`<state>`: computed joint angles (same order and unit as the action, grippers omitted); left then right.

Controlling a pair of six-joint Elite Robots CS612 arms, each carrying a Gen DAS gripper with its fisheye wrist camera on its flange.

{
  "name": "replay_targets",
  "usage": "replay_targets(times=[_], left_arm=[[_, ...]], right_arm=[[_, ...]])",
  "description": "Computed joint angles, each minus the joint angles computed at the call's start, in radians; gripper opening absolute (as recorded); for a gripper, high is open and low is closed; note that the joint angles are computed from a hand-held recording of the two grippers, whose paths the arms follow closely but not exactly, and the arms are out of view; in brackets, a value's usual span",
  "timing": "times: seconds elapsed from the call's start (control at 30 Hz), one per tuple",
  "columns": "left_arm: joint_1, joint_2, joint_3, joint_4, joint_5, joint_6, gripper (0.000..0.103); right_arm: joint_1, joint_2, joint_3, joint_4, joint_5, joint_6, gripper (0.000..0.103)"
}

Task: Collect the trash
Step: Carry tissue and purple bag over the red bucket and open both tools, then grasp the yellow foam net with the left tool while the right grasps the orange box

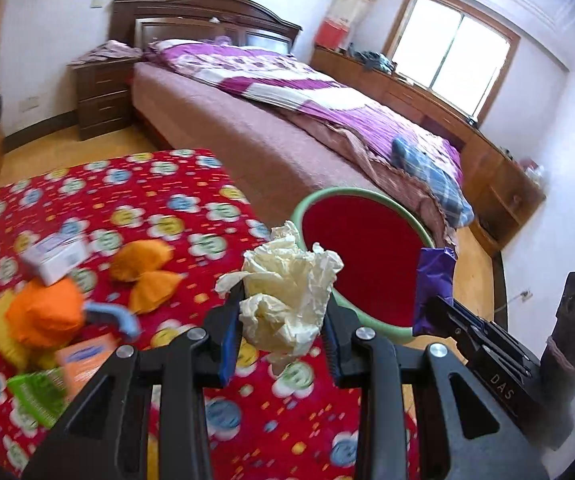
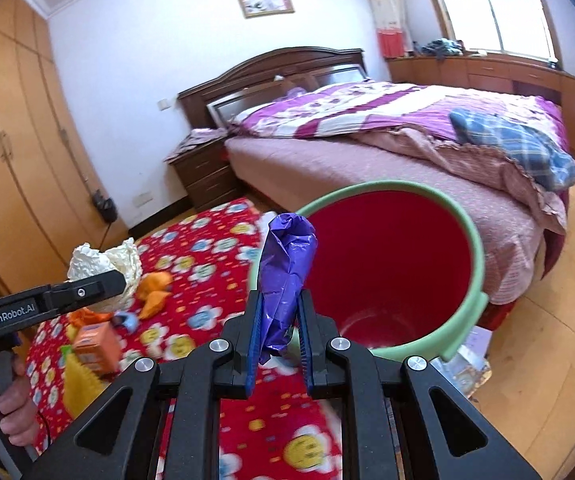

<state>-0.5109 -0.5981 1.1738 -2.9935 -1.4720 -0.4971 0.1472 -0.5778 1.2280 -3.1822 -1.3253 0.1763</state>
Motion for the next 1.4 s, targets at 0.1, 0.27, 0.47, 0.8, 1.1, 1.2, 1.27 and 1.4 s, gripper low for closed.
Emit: replay_targets(times=[0.1,0.27,0.47,0.8,1.1,1.2,1.27,1.4], left_arm=[[-0.005,0.038,-0.07,0.035,-0.019,0.026,0.035],[-0.011,0.095,-0.174,0.099,-0.025,0.075,0.035],[-0.015,0.148,-0.272,0.164,-0.048,0.113,0.036],[-0.018,0.167,-0.31,0.202,-0.041,0.125,0.05],[-0.021,0.148,-0.278,0.152,-0.029,0.136,0.056],[-0.021,0.13,-0.248,0.138,-0.036,0.125,0.056],[-0.022,0.115,-0.223,0.127,-0.036,0.116,0.056],[-0.024,0.076,-0.154,0.088,-0.029,0.098,0.056]], right_arm=[[-0.008,0.009,-0.013,0.016,-0.018,0.01,0.016],[-0.021,0.028,-0.042,0.051,-0.025,0.029,0.017],[-0.029,0.046,-0.07,0.076,-0.025,0.036,0.02],[-0.033,0.06,-0.086,0.076,-0.019,0.063,0.031],[-0.034,0.037,-0.041,0.033,-0.037,0.099,0.045],[-0.033,0.025,-0.023,0.021,-0.043,0.106,0.047],[-0.031,0.018,-0.013,0.015,-0.046,0.109,0.047],[-0.027,0.001,0.015,-0.01,-0.044,0.11,0.05]])
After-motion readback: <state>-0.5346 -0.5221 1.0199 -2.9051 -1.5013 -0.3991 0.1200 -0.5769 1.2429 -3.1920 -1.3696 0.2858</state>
